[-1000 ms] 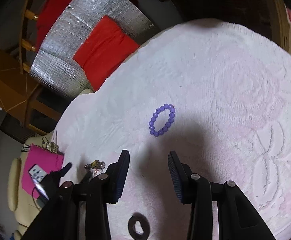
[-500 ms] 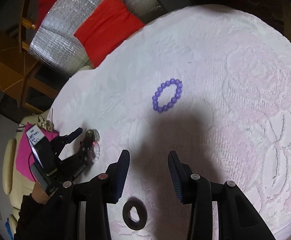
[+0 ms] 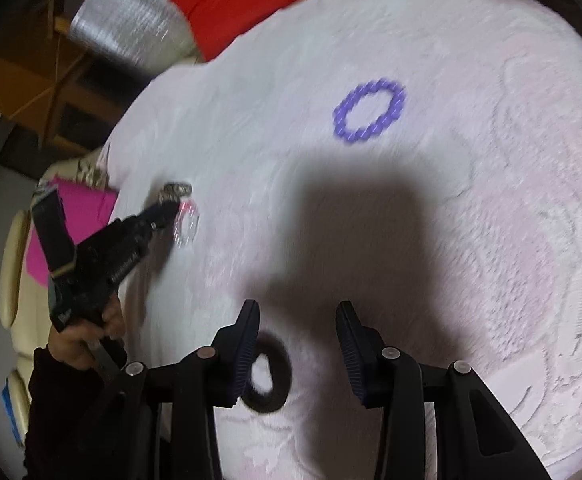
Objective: Organize jewelry
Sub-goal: 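Move the left tool to the gold watch and grasp it, then grasp the black rubber ring with the right tool while the left tool holds the watch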
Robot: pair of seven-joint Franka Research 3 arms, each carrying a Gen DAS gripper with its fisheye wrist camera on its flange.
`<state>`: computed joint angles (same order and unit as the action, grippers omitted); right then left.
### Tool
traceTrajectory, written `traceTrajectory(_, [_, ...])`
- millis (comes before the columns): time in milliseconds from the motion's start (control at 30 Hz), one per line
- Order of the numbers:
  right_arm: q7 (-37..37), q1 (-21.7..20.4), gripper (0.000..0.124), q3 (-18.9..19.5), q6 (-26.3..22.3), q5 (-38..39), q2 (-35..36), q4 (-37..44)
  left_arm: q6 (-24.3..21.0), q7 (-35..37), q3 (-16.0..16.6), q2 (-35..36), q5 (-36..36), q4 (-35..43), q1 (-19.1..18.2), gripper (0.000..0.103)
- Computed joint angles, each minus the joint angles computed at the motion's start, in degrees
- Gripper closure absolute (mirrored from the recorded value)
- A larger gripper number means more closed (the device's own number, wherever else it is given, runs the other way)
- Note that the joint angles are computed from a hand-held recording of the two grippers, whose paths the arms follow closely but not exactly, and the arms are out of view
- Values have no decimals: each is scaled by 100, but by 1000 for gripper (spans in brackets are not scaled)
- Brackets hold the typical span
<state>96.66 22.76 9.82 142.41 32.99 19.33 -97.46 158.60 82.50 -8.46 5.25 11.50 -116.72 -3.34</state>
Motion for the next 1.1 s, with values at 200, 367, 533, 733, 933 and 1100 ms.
traceTrajectory(200, [-71,105,81,-7,0,-237,-29,-52,405,-1013,22,-986,134,-1130,-82,92])
traceTrajectory(367, [-6,347,81,-90,25,-864,-46,-27,746,-895,138,-1784,-519,-1953,-401,92])
traceTrajectory(533, [117,737,99,-257,100,-2025,-39,-23,641,-862,223,-1960,-723,-2210,-592,92])
traceTrajectory(733, [775,1087,115,-486,426,-3337,-71,-148,589,-945,174,-1854,-568,-2170,-508,92])
traceTrajectory(933, [1451,1076,115,-556,791,-3450,26,-8,604,-952,176,-1831,-559,-2203,-526,92])
traceTrajectory(1100, [1809,1088,115,-608,513,-3561,232,311,491,-705,303,-1701,-935,-2137,-644,92])
